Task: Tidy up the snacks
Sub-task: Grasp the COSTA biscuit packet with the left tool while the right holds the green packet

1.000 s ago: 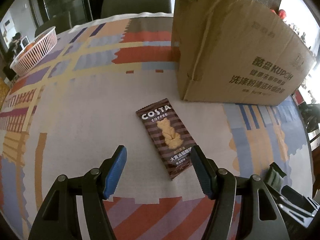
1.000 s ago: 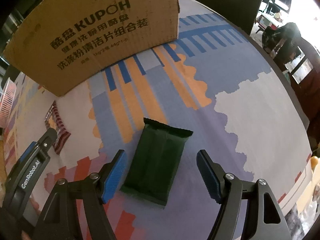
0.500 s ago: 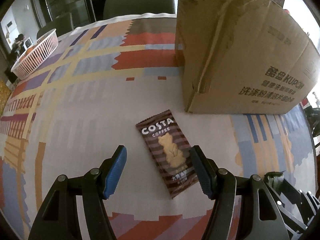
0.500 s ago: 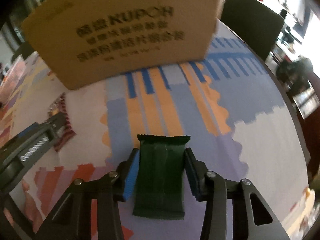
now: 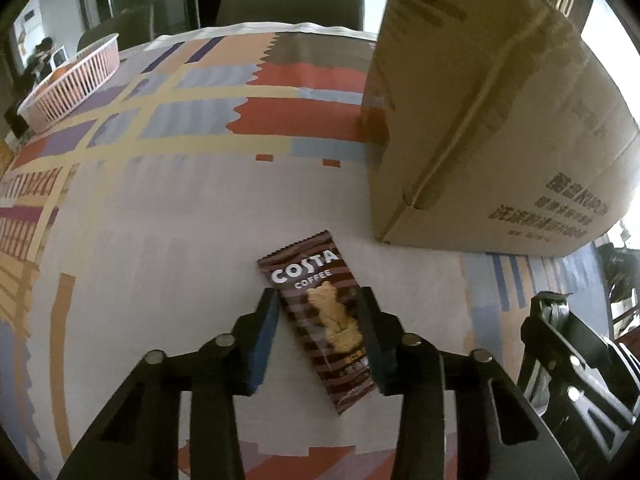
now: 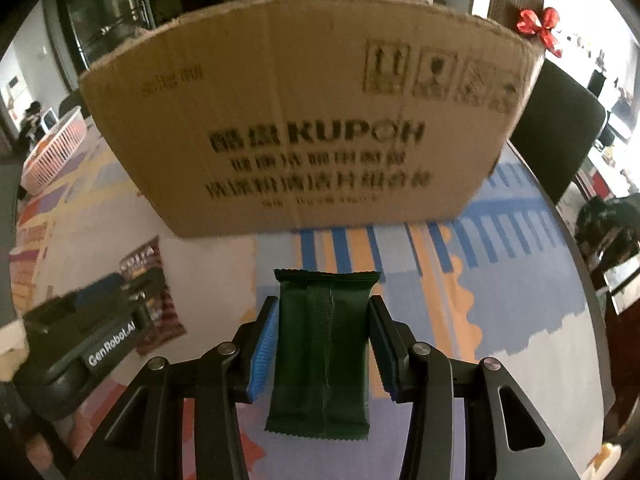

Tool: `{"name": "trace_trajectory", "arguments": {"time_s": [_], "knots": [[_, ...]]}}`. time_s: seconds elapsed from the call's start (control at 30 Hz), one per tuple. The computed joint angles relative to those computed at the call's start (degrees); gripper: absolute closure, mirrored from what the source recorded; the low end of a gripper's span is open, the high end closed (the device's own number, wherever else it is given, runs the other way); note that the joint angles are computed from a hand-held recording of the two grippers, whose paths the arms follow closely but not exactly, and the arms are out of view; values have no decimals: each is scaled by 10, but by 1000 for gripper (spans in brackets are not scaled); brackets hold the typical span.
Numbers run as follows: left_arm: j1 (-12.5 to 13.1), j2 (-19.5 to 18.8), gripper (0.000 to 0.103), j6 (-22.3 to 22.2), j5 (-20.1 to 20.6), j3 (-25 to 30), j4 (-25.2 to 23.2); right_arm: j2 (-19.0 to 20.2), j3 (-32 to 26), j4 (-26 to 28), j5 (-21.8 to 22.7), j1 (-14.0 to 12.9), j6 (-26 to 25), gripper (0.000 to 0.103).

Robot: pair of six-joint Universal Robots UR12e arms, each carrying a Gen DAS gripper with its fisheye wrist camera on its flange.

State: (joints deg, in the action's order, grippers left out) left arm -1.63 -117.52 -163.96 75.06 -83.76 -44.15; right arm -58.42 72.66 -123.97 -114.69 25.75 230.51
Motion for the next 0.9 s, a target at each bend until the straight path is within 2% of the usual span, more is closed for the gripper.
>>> {"name": "trace_trajectory", "arguments": {"time_s": [0.13, 0.23, 0.3, 0.37, 0.4, 0.43, 0.57, 0.8, 0.87, 0.9], "knots": [[6, 2, 90, 8, -14, -3, 3, 1, 1, -23, 10, -4, -11, 58], [7, 3, 94, 15, -14, -5, 6, 9, -4, -37, 22, -12, -27, 58], [5, 5, 93, 21, -2, -6, 8, 10, -1, -47, 26, -15, -36, 58], [5, 10, 80, 15, -1, -11, 18, 8, 6, -57, 34, -19, -43, 58], [5, 11, 64, 17, -5, -13, 20, 8, 8, -63, 39, -21, -46, 58], [3, 14, 52, 21, -2, -18, 31, 8, 11, -69, 42, -22, -49, 58], [-8, 17, 48, 39, 20, -24, 48, -1, 33, -96, 56, -33, -59, 58], [-21, 4, 48, 15, 62, -15, 29, -9, 53, -115, 58, -41, -69, 58], [-20, 6, 53, 11, 53, -19, 37, -17, 63, -117, 59, -41, -68, 58], [-19, 7, 59, 9, 47, -21, 38, -19, 67, -119, 62, -42, -69, 58]]}}
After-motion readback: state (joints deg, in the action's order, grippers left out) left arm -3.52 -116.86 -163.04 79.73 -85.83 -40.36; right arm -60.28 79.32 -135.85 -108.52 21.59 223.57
